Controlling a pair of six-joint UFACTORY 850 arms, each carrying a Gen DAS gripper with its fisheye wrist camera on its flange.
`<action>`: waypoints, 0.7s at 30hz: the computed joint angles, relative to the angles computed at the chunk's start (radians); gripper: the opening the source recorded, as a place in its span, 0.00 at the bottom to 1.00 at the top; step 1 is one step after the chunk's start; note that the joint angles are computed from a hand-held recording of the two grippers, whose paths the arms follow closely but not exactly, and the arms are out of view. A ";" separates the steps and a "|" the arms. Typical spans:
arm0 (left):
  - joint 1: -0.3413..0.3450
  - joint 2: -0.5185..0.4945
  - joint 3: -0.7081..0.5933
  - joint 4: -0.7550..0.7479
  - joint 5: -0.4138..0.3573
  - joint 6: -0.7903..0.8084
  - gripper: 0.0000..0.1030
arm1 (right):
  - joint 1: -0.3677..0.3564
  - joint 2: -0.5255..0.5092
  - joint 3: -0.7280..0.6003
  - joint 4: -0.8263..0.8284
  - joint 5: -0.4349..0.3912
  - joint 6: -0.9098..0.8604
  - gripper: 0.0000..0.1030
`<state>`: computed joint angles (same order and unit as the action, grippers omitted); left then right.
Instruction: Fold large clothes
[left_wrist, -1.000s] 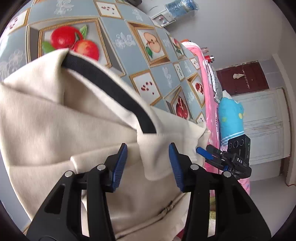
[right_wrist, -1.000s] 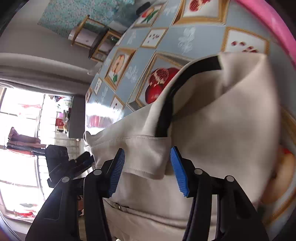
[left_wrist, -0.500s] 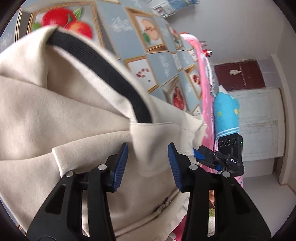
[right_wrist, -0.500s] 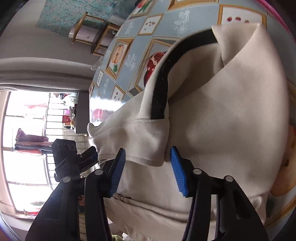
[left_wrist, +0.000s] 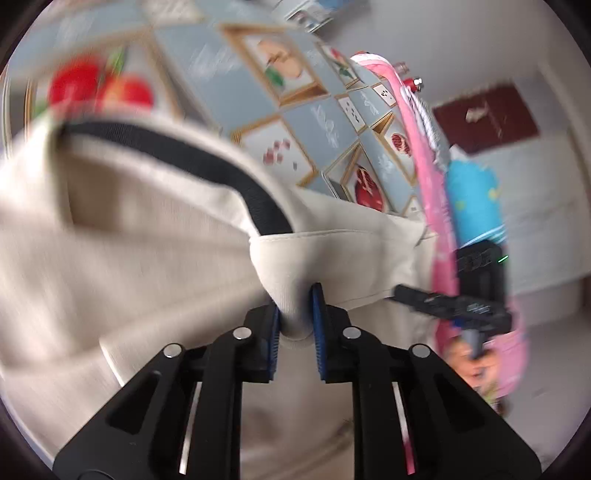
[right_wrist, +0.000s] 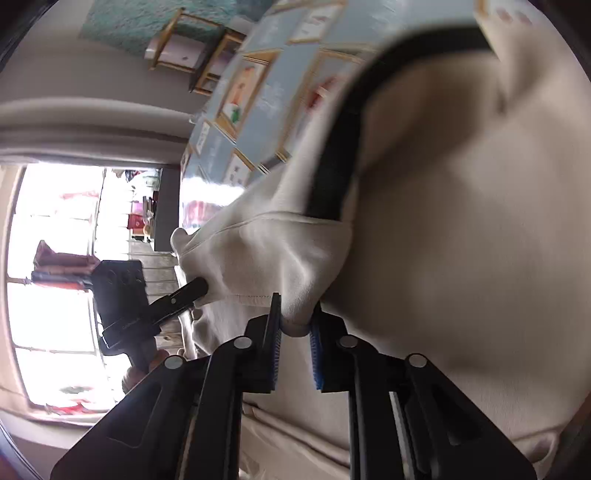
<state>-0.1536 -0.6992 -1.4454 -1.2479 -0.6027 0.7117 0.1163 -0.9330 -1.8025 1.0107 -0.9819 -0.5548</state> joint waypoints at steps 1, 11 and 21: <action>-0.012 -0.005 -0.026 0.073 0.048 -0.027 0.13 | 0.006 -0.010 -0.028 -0.019 0.013 0.004 0.13; -0.063 -0.118 -0.254 0.652 0.167 -0.411 0.12 | 0.046 -0.194 -0.380 -0.263 0.039 0.111 0.11; -0.079 -0.043 -0.124 0.708 0.243 -0.351 0.15 | 0.050 -0.095 -0.225 -0.323 0.095 -0.083 0.13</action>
